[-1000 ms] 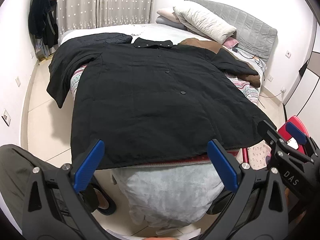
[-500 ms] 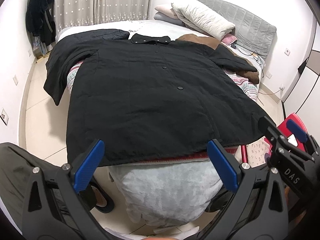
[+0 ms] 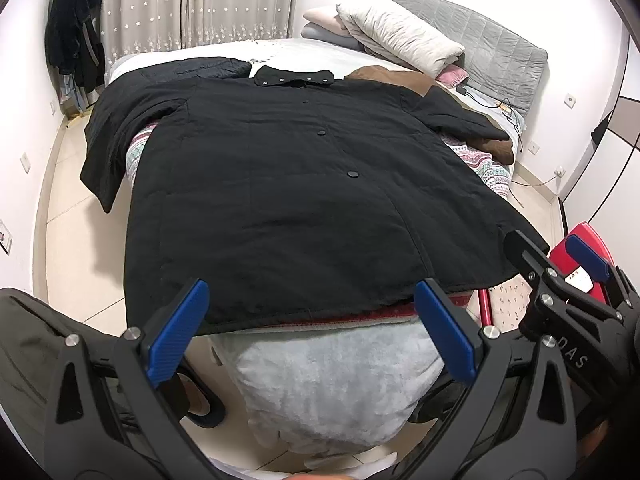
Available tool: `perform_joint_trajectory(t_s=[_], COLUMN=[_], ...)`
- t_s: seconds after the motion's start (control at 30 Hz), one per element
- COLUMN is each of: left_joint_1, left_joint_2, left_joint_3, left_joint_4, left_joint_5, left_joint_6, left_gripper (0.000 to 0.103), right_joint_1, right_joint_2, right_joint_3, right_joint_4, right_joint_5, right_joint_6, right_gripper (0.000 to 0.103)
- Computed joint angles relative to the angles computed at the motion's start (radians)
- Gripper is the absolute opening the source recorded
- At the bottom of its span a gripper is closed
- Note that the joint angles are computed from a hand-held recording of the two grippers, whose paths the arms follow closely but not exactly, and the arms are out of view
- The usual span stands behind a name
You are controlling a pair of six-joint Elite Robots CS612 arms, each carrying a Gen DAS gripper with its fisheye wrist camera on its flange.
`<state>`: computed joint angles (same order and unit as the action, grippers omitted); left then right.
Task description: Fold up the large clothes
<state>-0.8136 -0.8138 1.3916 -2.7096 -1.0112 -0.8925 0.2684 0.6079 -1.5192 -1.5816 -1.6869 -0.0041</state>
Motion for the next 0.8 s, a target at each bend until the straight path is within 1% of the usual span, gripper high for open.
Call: perform_joint_trajectory(t_s=[0.23, 0.63, 0.8], left_joint_1=[0.000, 0.001, 0.005], left_joint_2=[0.002, 0.004, 0.007], left_joint_3=[0.001, -0.003, -0.008], left_joint_4=[-0.009, 0.007, 0.024], left_joint_5=[0.003, -0.003, -0.018], left_joint_6=[0.000, -0.011, -0.016], left_gripper=[0.102, 0.102, 0.102], right_joint_1=[-0.002, -0.003, -0.005], right_joint_2=[-0.002, -0.004, -0.002], right_joint_3=[0.004, 0.007, 0.006], right_joint_4=[0.002, 0.002, 0.002], right_joint_5=[0.002, -0.007, -0.011], right_joint_6=[0.004, 0.006, 0.013], right_gripper=[0.098, 0.098, 0.098])
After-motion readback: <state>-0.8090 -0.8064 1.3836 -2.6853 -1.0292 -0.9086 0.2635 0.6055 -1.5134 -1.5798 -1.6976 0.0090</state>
